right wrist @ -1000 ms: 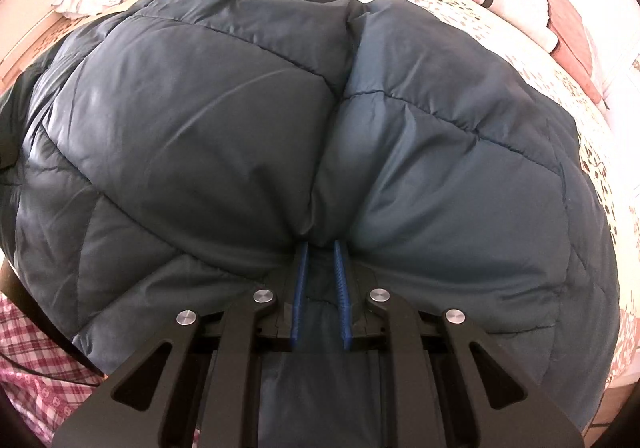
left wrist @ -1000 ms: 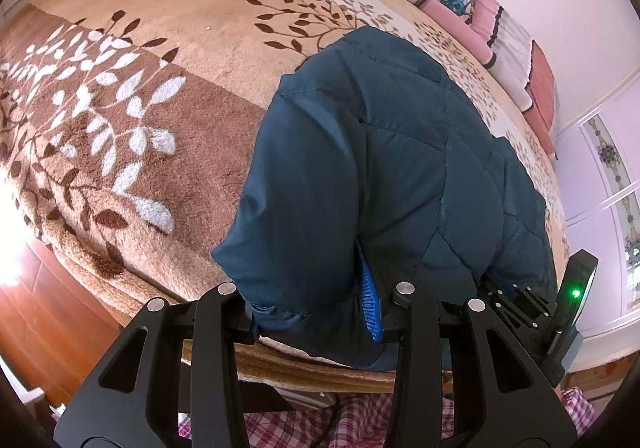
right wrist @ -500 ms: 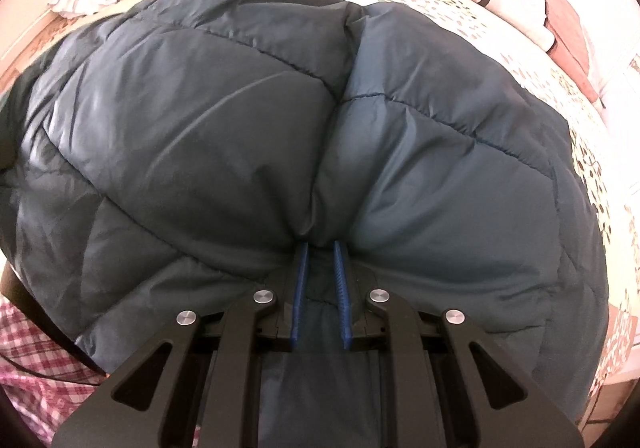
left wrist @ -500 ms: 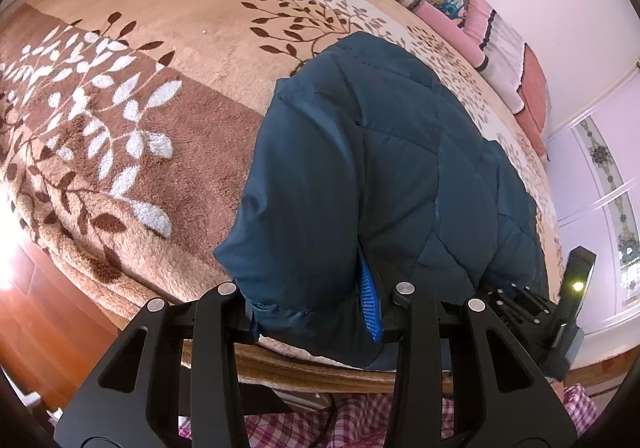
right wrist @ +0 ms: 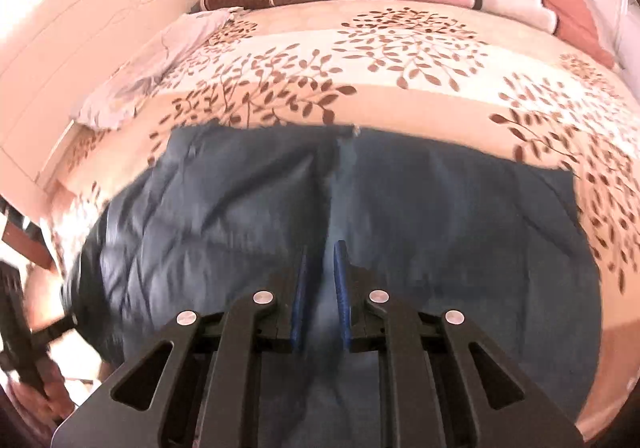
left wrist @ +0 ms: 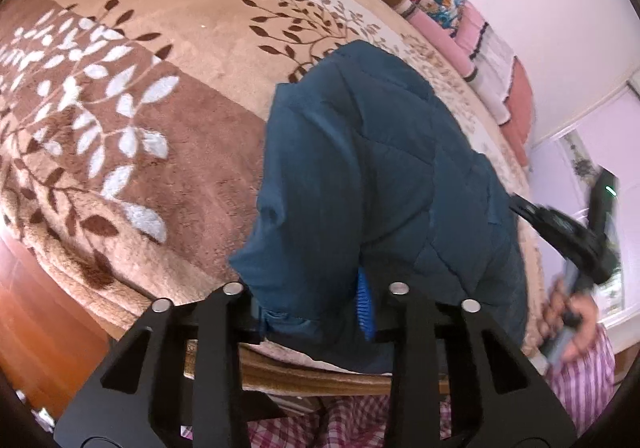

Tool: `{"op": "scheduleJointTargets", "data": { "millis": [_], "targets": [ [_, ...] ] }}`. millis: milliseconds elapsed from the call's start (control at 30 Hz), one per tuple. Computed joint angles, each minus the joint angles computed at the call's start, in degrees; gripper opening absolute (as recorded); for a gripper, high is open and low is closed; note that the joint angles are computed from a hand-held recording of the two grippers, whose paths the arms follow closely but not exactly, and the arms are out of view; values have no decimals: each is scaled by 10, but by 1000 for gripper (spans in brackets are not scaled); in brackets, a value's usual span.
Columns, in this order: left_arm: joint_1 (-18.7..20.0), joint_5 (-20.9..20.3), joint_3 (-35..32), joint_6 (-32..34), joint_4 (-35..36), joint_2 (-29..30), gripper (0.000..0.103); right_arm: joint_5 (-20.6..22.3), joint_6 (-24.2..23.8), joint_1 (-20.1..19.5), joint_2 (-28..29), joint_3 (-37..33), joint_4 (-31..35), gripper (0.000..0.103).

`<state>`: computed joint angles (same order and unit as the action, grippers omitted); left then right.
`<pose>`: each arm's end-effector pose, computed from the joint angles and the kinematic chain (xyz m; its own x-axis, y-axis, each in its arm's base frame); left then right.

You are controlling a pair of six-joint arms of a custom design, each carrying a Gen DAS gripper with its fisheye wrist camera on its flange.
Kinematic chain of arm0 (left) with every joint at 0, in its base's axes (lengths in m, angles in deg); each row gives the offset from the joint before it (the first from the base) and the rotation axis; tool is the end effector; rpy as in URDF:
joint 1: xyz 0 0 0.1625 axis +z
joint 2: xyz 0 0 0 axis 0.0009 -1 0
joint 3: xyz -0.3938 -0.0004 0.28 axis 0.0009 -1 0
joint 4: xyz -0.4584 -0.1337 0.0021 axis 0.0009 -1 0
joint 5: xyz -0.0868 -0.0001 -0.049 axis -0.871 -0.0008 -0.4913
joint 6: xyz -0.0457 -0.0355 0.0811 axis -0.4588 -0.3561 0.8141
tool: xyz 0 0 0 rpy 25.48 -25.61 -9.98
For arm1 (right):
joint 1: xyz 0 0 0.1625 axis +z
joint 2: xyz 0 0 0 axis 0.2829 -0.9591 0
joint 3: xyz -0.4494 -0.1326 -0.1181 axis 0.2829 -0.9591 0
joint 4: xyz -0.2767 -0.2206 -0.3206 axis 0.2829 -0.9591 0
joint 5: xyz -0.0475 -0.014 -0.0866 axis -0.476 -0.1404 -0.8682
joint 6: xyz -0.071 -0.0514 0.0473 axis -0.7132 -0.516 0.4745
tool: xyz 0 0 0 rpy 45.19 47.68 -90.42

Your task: Fold large clothes

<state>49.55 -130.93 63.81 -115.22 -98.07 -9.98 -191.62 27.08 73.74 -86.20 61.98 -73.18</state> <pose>-0.3360 -0.6732 0.0782 -0.9730 -0.0285 -0.2289 0.0852 0.8778 -0.4713 0.0877 -0.7113 0.4549 -0.8216 -0.0110 0.5699 -0.3106 0.8470 -0.4314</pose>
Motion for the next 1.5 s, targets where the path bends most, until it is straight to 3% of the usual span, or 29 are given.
{"op": "scheduleJointTargets", "data": {
  "millis": [267, 467, 533, 600, 733, 967, 1067, 1200, 1300, 1400, 1500],
  "targets": [
    [-1, -26, 13, 22, -53, -3, 21, -15, 97, -27, 84, -113, 115, 10],
    [-10, -34, 5, 54, -74, -2, 18, 59, 159, -65, 85, -128, 165, 1],
    [-13, -31, 1, 57, -71, -2, 17, 62, 158, -64, 81, -126, 167, 1],
    [-13, -29, -2, 58, -70, 0, 17, 70, 152, -61, 67, -115, 156, 7],
    [-21, -22, -7, 70, -72, 2, 17, 124, 112, -52, 7, -65, 97, 8],
    [-49, -12, -30, 157, -86, 9, 16, 112, 36, -47, -145, 89, 38, 8],
    [-67, -5, -45, 201, -84, 16, 16, 80, 43, -62, -190, 144, 34, 8],
    [-88, -8, -67, 243, -80, 28, 15, 100, 82, -99, -220, 179, 26, 8],
    [-102, -21, -90, 265, -72, 42, 15, 121, 107, -130, -224, 188, 35, 8],
    [-116, -44, -121, 286, -56, 63, 15, 151, 101, -148, -214, 185, 45, 8],
    [-128, -75, -153, 317, -38, 90, 15, 209, 105, -171, -209, 181, 54, 8]
  ]
}}
